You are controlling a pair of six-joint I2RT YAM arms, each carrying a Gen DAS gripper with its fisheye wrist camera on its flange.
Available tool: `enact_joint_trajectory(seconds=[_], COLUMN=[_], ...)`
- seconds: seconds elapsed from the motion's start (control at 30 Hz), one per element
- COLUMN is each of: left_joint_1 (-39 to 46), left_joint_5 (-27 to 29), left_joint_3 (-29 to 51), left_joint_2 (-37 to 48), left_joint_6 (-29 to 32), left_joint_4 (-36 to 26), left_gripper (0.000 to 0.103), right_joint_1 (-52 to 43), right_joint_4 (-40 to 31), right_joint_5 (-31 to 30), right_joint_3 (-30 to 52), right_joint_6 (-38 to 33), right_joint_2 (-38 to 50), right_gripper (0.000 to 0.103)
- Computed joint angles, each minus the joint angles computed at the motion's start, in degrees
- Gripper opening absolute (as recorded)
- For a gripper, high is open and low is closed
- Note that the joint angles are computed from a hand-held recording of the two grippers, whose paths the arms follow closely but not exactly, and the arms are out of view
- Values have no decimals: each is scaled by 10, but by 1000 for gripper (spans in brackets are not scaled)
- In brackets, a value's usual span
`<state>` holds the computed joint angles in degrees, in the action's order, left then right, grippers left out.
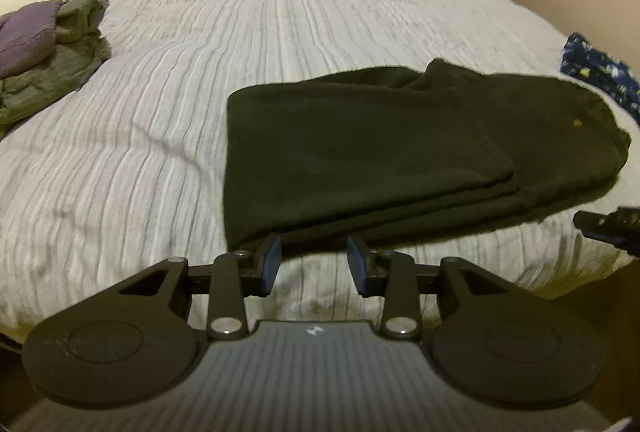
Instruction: Fold clothes
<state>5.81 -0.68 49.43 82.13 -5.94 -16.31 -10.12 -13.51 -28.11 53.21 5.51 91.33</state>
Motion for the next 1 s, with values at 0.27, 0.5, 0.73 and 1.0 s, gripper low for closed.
enact_joint_trajectory(seconds=[0.27,0.5,0.73,1.0], left_joint_1=[16,30,45,70], left_joint_5=[53,81,107,118], left_joint_3=[33,52,63,22], left_joint_2=[45,71,104,113], left_joint_6=[-22,-29,-50,-96], left_joint_4=[25,52,70,121], left_gripper=[37,36,35,26], right_joint_1=[-179,-229,-225,-211], right_joint_4=[137,233,232,252], right_joint_5=[-206,-227,-220,-225], right_joint_3=[41,97,164,222], right_joint_6=[271,395,408,422], right_joint_2=[110,203,269,345], right_gripper=[97,78,78,54])
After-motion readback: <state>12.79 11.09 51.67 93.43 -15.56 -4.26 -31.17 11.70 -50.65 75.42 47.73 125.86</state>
